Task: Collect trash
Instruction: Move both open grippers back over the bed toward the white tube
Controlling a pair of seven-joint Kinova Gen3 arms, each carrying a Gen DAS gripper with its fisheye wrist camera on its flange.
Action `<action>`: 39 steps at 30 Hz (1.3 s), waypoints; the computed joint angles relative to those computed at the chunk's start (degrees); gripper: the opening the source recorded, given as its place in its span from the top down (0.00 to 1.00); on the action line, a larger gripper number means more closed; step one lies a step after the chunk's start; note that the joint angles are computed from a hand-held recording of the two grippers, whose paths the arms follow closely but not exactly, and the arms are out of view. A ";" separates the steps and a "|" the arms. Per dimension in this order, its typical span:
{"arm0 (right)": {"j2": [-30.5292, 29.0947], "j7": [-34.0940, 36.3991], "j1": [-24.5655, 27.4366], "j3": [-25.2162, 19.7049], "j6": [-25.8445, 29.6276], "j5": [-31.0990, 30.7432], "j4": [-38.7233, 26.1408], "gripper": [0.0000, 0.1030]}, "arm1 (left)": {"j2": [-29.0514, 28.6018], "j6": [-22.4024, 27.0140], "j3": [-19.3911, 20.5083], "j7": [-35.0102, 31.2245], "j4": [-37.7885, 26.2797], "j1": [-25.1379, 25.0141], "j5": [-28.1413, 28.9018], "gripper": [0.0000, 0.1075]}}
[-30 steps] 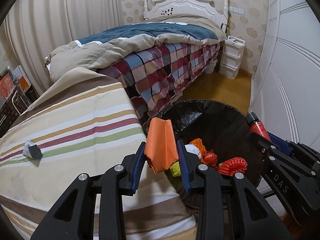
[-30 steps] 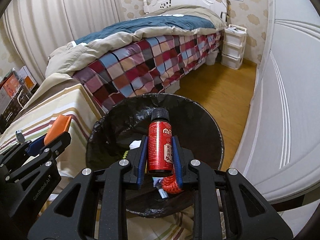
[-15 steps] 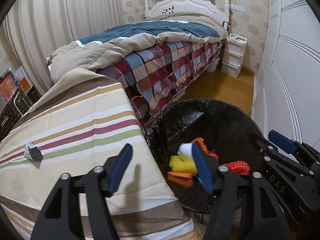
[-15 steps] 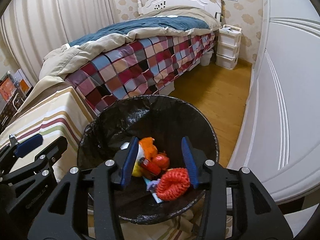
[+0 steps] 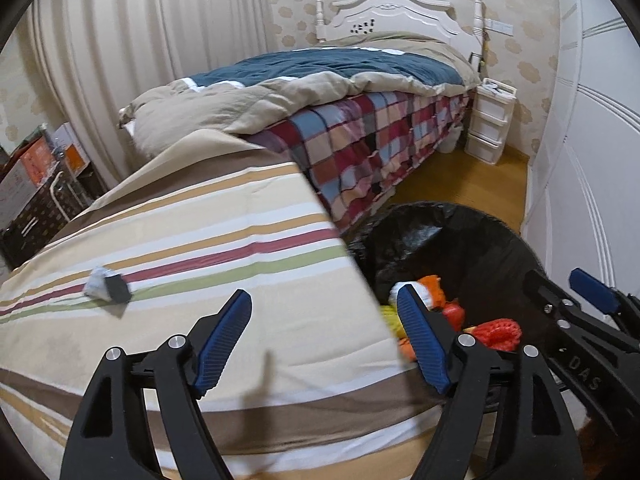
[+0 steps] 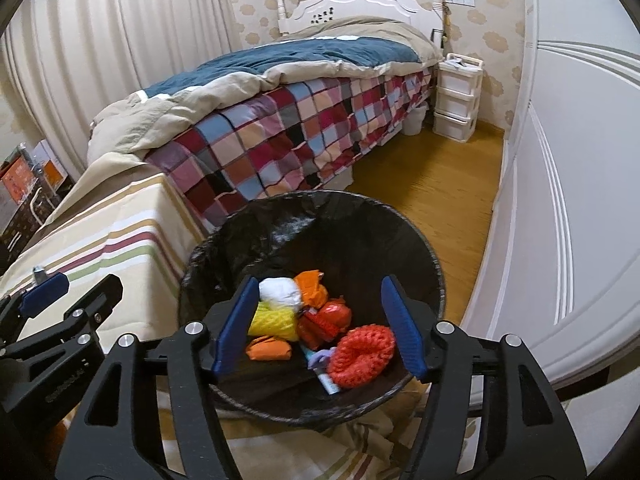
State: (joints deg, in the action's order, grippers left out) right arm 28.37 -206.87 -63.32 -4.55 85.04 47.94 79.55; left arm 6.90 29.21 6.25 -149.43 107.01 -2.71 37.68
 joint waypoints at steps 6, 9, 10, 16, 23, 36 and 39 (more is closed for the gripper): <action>2.33 3.42 -0.51 0.22 -1.30 0.28 -4.34 0.35 | 0.38 -0.56 -1.71 1.18 -0.12 -1.86 -1.96 0.30; 3.66 5.92 -0.74 0.86 -2.54 0.04 -6.77 0.35 | 1.13 -0.87 -2.15 2.64 -0.70 -2.84 -3.21 0.30; 4.27 7.24 -0.68 1.09 -2.76 -0.20 -8.02 0.35 | 1.57 -1.09 -2.32 3.29 -1.09 -3.19 -3.78 0.30; 7.55 14.60 -0.78 2.86 -4.47 -1.42 -14.62 0.35 | 4.19 -1.73 -2.77 10.88 -4.41 -3.81 -9.77 0.30; 12.70 26.20 1.74 4.91 -7.71 -6.95 -23.85 0.35 | 7.76 0.71 -3.15 19.90 -9.36 -4.27 -17.02 0.29; 17.97 35.98 4.00 9.63 -6.09 -14.52 -34.04 0.34 | 13.53 4.13 -3.51 32.89 -18.27 -2.79 -26.03 0.27; 18.38 36.82 4.46 9.88 -6.01 -15.32 -34.86 0.33 | 14.56 5.47 -3.52 34.81 -19.89 -3.11 -26.96 0.27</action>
State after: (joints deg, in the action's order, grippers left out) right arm 46.75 -170.05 -58.86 5.33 79.03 32.62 44.69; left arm 21.45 34.68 2.73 -114.63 87.12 -5.82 10.72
